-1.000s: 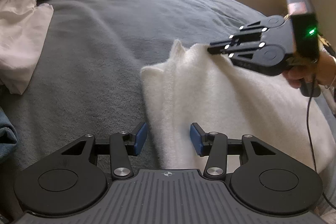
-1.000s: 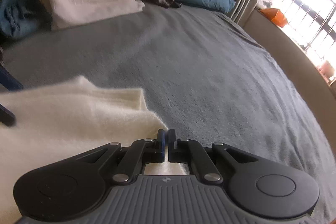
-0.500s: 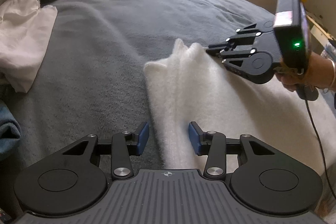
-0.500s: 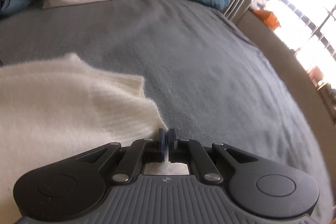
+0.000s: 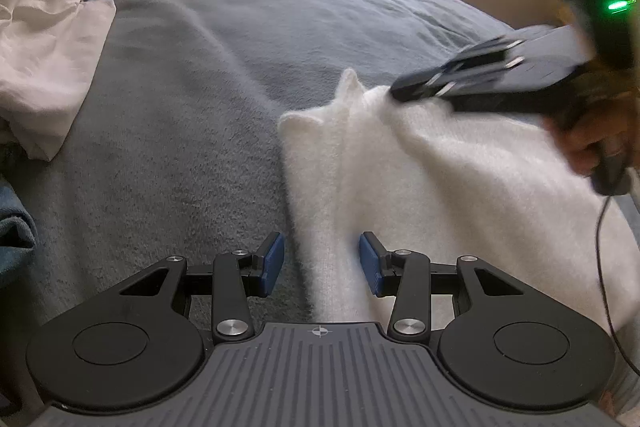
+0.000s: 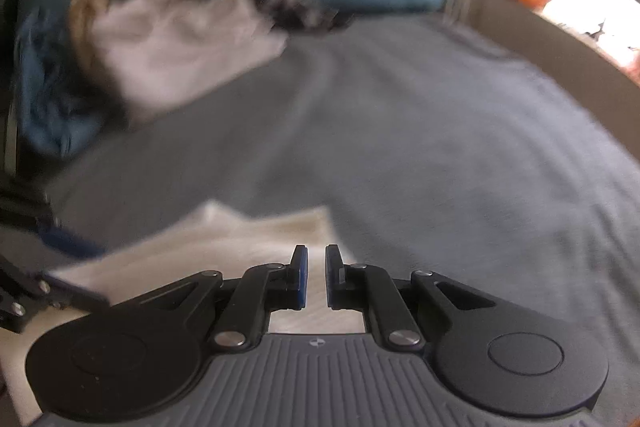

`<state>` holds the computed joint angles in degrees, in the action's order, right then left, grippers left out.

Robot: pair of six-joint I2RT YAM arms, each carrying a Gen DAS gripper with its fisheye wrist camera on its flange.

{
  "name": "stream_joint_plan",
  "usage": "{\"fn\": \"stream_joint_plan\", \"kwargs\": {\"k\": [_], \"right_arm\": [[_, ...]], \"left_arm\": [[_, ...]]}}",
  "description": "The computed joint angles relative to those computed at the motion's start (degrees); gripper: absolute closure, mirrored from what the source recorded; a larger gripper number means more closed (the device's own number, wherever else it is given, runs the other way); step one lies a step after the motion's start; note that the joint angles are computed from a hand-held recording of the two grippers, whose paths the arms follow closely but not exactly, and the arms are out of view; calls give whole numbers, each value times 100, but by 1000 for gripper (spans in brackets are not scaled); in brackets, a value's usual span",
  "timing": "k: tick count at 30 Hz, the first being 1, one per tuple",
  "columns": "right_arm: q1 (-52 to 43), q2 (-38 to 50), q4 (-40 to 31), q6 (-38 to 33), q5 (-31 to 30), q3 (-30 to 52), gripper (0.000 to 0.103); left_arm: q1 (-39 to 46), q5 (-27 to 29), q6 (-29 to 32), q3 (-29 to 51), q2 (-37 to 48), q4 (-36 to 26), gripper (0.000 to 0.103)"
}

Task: Fold clothes

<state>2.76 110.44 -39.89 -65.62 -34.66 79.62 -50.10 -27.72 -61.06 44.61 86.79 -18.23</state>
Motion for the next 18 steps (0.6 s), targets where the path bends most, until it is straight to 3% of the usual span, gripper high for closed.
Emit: {"fn": "stream_joint_plan", "kwargs": {"k": [3,6,10,12,15,18], "right_arm": [[381,250,995,665,423,-235,95],[410,492,1443,1945,692,189,94],[-247,977,158,2470,37,1756,93],[-607,1120,-502,2032,-187,2369,92],[-1133,1278,-1532,838,-306,2987,83],[-1408,1206,-2029,-315,-112,2914,81]], "left_arm": [[4,-1,-21,-21,-20,15,61],[4,3,-32,-70,-53,51,59],[56,80,21,-181,-126,178,59],[78,126,35,-235,-153,252,58],[136,215,51,-303,-173,366,58],[162,248,69,-309,-184,377,58]]}}
